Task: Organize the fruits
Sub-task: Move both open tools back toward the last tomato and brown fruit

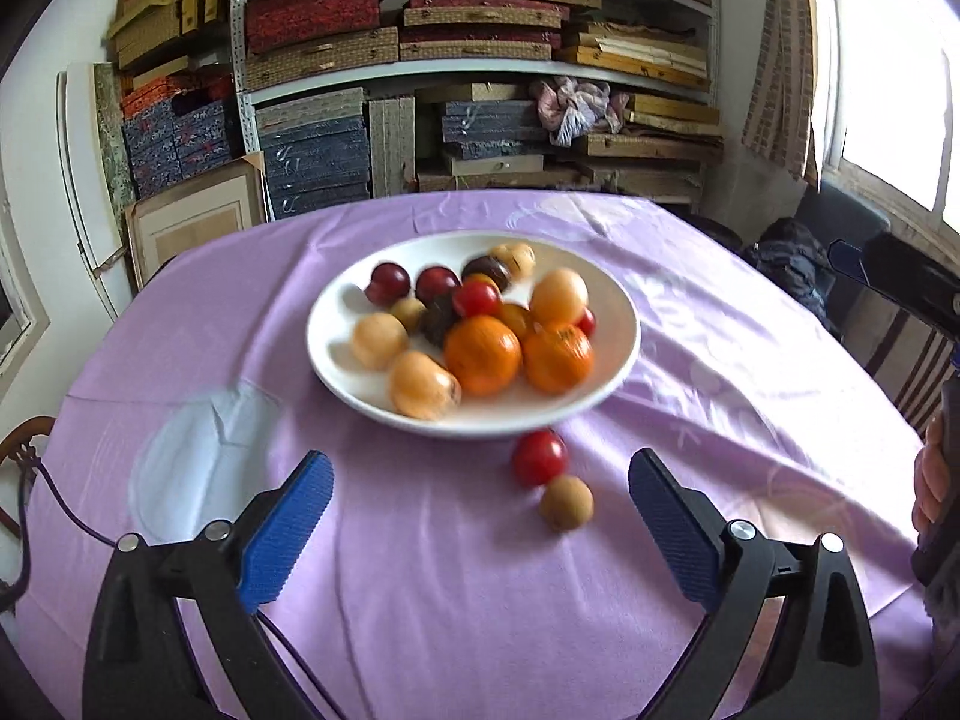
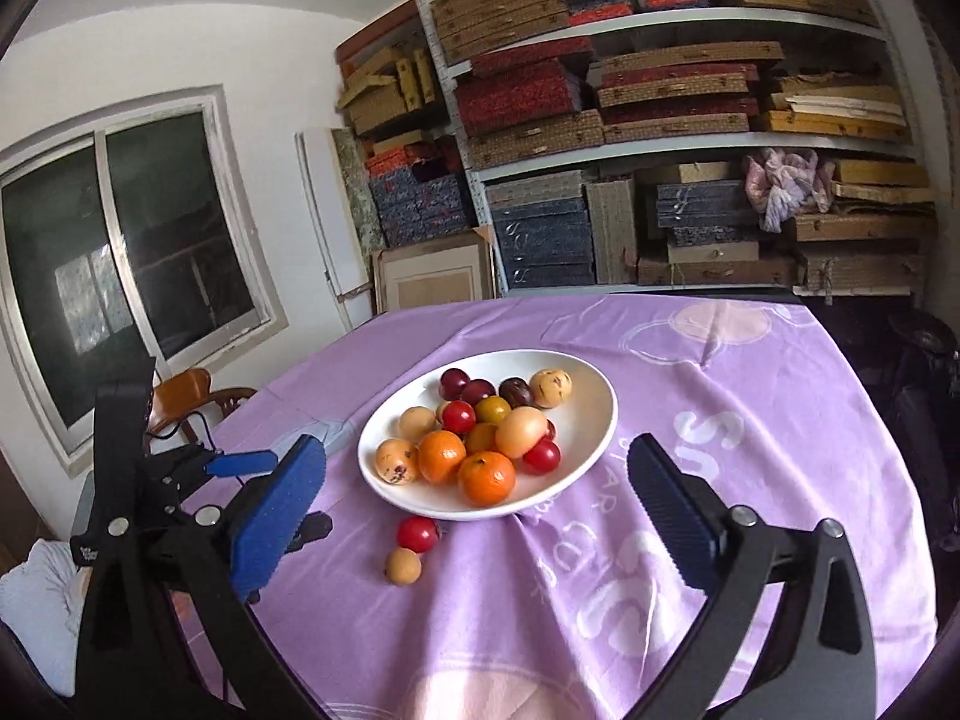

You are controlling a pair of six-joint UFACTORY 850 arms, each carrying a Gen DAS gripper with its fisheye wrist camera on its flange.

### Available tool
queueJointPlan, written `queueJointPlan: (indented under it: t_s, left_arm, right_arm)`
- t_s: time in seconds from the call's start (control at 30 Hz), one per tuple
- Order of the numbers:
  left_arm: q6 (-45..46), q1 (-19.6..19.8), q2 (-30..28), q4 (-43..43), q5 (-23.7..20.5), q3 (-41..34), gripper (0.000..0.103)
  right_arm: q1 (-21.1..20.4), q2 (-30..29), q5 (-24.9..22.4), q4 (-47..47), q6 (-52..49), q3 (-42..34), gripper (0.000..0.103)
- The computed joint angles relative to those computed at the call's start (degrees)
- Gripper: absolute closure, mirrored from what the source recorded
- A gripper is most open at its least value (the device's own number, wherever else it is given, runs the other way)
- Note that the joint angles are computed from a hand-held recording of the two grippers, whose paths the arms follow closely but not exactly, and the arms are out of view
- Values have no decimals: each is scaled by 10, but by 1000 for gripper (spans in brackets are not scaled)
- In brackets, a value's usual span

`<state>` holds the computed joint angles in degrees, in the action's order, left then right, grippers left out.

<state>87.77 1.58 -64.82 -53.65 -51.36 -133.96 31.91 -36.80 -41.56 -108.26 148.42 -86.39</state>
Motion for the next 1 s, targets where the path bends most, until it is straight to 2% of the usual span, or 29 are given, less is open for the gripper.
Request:
queueJointPlan:
  t_s: [0.07,0.2,0.3,0.43,0.53,0.7,0.8,0.87,1.0]
  left_arm:
    - [45,-8,30,-14,43,70,4]
    - [157,-20,68,-84,118,164,4]
    - [171,-24,67,-85,128,172,3]
    - [125,-35,49,-44,166,148,4]
    - [18,-34,8,30,137,72,3]
    - [-26,-28,-28,57,131,9,3]
    - [-81,-19,-69,103,80,-68,3]
    - [-77,-17,-71,109,80,-71,3]
    - [-68,-17,-64,117,112,-56,3]
  right_arm:
    - [-2,3,-18,-9,57,27,4]
    - [-13,6,-9,-5,85,47,4]
    - [-19,8,7,-17,113,53,4]
    - [-21,4,26,-19,119,44,4]
    - [-22,0,36,-17,115,37,4]
    - [-25,-3,50,-9,114,33,4]
    - [-24,-5,51,-6,111,29,4]
    - [-24,-6,51,-6,111,28,4]
    - [-24,-10,54,-4,108,25,4]
